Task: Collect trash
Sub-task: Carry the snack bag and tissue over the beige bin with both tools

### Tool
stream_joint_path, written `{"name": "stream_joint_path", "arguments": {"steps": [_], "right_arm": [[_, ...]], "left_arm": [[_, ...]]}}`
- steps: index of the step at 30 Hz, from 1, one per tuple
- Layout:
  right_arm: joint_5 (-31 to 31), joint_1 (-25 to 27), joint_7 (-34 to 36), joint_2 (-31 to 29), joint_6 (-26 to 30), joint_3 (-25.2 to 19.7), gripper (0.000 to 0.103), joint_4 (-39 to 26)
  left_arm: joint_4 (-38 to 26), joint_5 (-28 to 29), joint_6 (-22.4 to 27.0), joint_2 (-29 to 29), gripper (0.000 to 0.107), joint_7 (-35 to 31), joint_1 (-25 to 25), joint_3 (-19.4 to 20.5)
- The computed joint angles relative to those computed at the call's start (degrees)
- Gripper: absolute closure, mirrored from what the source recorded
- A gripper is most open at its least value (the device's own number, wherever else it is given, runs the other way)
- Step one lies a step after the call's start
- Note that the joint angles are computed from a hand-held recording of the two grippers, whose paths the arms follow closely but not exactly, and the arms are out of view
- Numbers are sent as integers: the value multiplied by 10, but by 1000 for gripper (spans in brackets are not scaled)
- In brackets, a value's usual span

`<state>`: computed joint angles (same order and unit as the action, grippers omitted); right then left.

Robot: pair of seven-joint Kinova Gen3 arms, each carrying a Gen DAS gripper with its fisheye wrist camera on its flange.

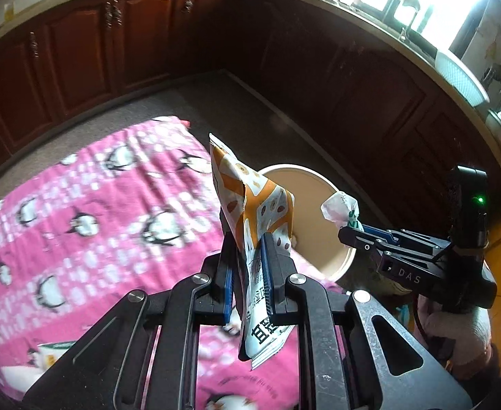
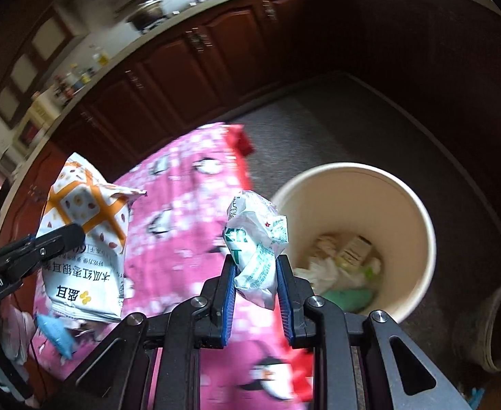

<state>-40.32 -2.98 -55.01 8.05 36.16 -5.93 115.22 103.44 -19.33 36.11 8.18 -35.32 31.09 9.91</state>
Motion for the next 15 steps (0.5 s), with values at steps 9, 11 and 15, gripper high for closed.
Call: {"name": "stream_joint_path", "arguments": {"steps": [9, 11, 15], "right_arm": [[42, 27, -34, 57, -8, 9, 82, -14], [58, 29, -50, 66, -11, 9, 82, -18], [97, 22, -93, 77, -27, 10, 73, -21]], "left_arm": [[-74, 39, -8, 90, 96, -36, 14, -15], [-86, 49, -8, 103, 96, -41, 19, -21], [-100, 69, -14, 123, 96, -48, 22, -29]]}}
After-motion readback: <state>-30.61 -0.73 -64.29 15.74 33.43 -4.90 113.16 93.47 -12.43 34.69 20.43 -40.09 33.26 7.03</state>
